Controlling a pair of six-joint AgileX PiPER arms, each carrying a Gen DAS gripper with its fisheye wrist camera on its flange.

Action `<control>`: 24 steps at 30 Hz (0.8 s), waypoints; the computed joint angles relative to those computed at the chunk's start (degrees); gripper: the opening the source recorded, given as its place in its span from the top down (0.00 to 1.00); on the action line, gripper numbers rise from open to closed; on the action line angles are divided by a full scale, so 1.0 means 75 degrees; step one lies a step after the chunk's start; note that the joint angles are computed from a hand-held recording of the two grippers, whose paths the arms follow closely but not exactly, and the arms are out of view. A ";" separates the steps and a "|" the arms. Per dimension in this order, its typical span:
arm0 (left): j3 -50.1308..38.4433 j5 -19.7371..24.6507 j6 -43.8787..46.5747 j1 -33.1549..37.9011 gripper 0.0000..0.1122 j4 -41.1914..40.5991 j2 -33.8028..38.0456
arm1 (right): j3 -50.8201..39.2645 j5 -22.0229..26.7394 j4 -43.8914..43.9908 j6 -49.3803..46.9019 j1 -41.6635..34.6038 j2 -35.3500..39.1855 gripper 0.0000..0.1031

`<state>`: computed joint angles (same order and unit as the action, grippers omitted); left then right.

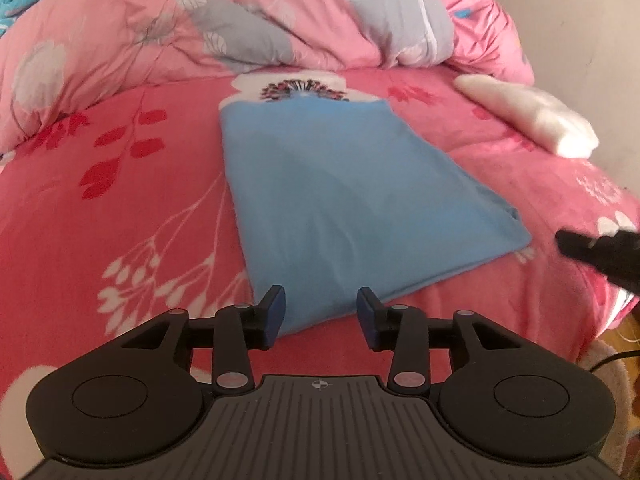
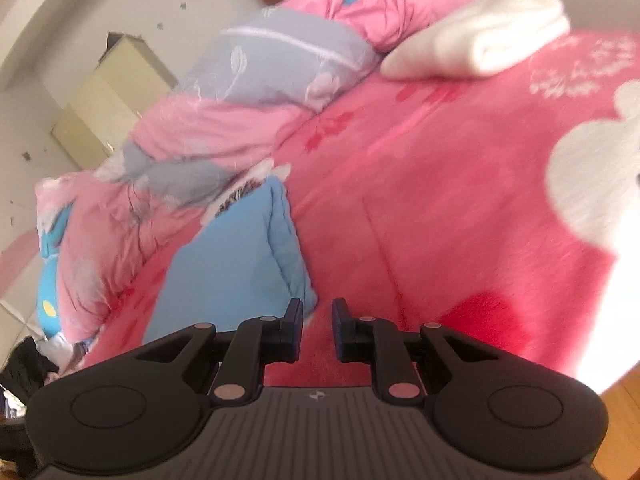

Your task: Fold clothes

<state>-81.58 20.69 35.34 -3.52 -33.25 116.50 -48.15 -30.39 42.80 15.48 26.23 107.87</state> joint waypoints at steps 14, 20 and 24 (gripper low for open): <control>-0.0379 0.0742 -0.1833 -0.0203 0.59 0.1463 -0.0025 | -0.1754 0.1183 -0.0309 -0.0762 -0.0159 0.0895 0.84; -0.0360 0.0776 -0.2151 -0.0220 0.57 0.1673 -0.0022 | -0.0724 0.0865 -0.0648 0.0630 -0.0447 0.0485 0.83; -0.0367 0.0775 -0.2287 -0.0252 0.56 0.1840 -0.0045 | -0.0641 0.0775 -0.0101 0.0055 -0.0332 0.0291 0.76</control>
<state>-84.33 26.51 18.19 -5.41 -19.45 116.16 -52.95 -24.58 42.04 15.90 23.74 110.05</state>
